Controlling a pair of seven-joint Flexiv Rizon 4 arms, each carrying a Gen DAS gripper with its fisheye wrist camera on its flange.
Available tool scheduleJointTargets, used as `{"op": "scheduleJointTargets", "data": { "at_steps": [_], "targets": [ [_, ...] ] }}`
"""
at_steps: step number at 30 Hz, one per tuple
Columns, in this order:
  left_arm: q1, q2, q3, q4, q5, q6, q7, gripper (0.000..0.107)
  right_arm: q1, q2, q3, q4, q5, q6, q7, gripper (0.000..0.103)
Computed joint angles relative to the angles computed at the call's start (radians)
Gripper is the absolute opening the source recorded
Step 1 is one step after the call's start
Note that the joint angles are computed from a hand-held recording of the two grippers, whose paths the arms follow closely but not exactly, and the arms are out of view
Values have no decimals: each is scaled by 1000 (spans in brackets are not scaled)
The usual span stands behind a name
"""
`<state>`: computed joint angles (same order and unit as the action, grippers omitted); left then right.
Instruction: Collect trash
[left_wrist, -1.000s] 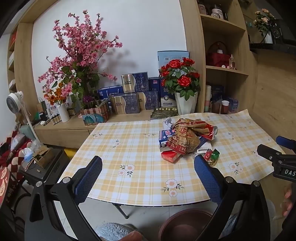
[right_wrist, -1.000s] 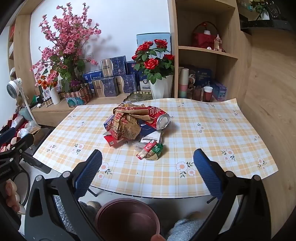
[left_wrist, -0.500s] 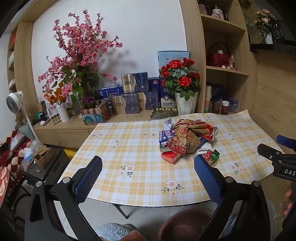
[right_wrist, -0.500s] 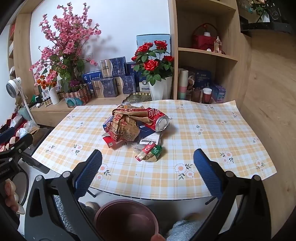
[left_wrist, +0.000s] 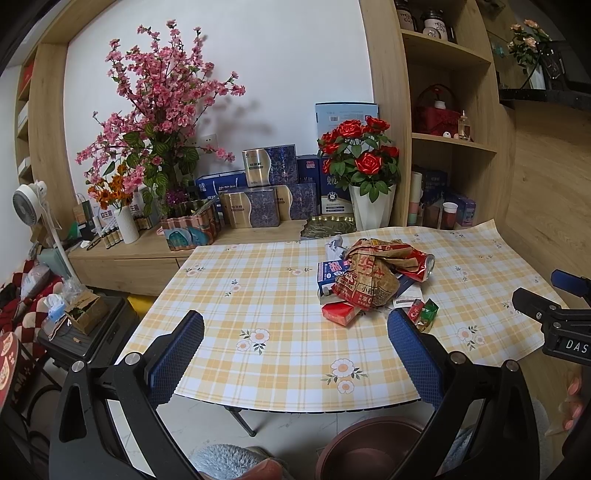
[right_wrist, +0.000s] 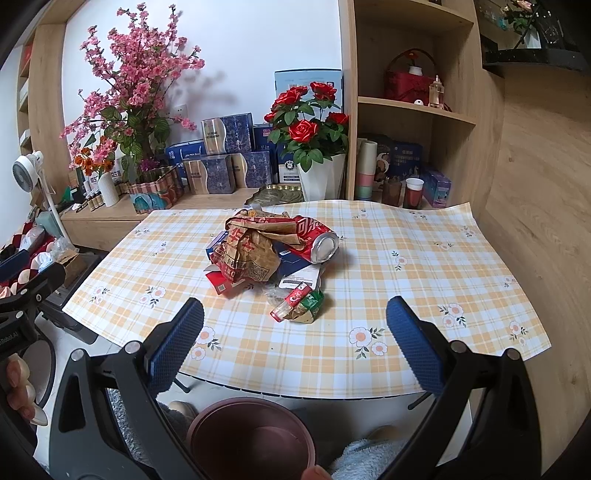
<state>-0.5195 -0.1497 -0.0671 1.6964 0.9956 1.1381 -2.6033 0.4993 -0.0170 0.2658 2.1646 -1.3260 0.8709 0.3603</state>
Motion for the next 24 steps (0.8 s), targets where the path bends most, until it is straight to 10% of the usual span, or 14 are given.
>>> {"op": "scheduleJointTargets", "data": {
  "at_steps": [24],
  "targets": [
    [0,1,-2,-4,-15,-1,12,97,5,-4,-1,-5,2,-6,-9,97]
  ]
}}
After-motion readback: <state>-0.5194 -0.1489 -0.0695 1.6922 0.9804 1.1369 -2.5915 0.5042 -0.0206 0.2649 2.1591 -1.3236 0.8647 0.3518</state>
